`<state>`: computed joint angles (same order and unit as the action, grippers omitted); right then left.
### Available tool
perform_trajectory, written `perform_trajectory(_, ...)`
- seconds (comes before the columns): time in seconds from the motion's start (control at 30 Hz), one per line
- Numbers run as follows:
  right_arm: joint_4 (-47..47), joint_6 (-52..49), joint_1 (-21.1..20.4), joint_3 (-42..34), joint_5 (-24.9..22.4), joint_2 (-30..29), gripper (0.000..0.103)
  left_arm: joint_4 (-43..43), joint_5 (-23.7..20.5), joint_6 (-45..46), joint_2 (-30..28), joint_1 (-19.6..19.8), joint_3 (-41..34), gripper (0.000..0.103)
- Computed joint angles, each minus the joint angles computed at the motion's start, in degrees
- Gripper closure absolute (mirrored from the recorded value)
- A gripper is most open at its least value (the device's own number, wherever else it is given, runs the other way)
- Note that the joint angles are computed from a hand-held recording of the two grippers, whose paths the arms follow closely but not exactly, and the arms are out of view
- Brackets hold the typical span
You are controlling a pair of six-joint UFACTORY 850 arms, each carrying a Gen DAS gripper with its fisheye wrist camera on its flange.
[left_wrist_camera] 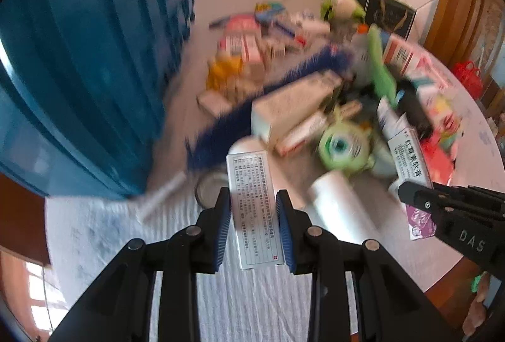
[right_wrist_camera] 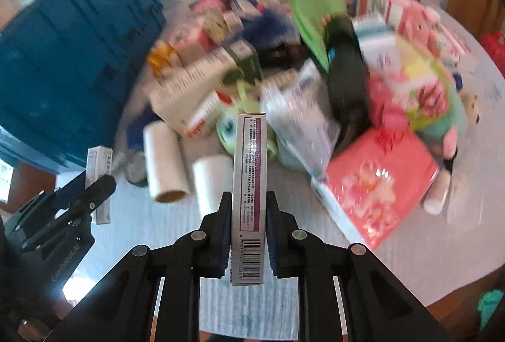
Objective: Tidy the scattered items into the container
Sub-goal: 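Grasp the white medicine box with the left tool while the right tool grasps the purple-striped box, then lift both boxes and carry them over the blue crate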
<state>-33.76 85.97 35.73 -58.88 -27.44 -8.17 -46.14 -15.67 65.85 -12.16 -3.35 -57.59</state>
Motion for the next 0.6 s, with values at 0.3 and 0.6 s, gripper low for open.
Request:
perform_trajectory(0.3, -10.3, -2.9, -1.9, -10.0, 0.2, -2.2, 0.084, -13.8, 0.1, 10.2, 6.4, -1.5, -2.9, 0.075)
perform_trajectory(0.6, -13.3, -13.4, -2.8, -27.9, 1.8, -8.6, 0.084, -24.6, 1.2, 16.3, 6.6, 2.9, -14.2, 0.075)
